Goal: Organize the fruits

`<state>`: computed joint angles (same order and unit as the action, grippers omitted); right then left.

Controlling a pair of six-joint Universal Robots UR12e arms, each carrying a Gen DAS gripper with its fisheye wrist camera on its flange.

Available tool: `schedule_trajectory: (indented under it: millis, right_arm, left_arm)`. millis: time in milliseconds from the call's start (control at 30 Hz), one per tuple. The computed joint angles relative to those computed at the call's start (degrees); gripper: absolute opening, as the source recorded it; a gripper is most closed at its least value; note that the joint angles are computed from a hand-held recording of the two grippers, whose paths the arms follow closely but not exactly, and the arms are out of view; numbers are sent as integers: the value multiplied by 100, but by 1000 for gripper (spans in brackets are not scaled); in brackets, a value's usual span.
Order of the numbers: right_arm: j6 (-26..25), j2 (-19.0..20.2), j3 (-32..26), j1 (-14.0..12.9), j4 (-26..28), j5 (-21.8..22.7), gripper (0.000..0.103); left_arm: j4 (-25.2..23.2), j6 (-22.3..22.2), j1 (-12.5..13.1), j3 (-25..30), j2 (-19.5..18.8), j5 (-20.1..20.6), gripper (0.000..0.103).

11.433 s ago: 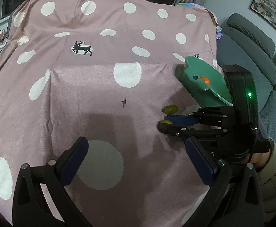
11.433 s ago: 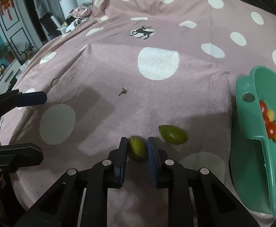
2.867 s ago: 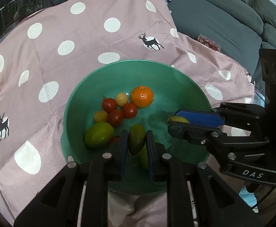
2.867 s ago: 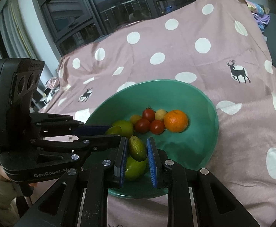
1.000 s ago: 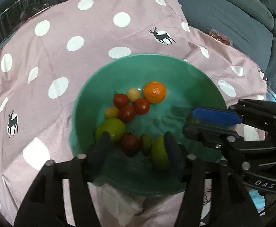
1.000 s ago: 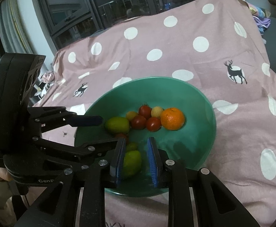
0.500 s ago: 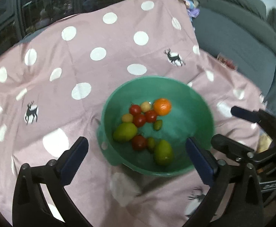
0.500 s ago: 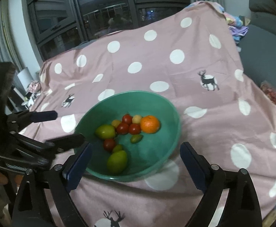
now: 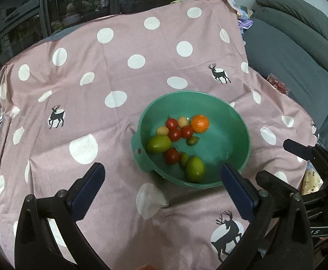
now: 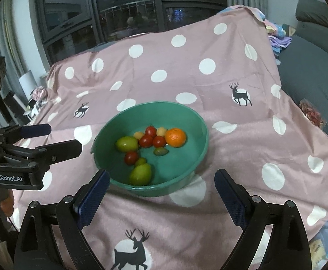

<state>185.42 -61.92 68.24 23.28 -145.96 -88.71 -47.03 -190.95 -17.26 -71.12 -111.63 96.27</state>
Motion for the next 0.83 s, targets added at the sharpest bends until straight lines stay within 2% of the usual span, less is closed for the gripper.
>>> schedule_trajectory:
  millis: [67,133,833]
  right_arm:
    - [-10,-12,3,12,8,-18,94]
    - [-31,-27,10,21,3,-23,94]
    - [-89,4,-67,61,16,-65,94]
  left_arm:
    - [-1,48,-83,13,-1,419,103]
    - [58,105,-124,-9,9,674,103]
    - [-79,87,-92,44,-35,700,103]
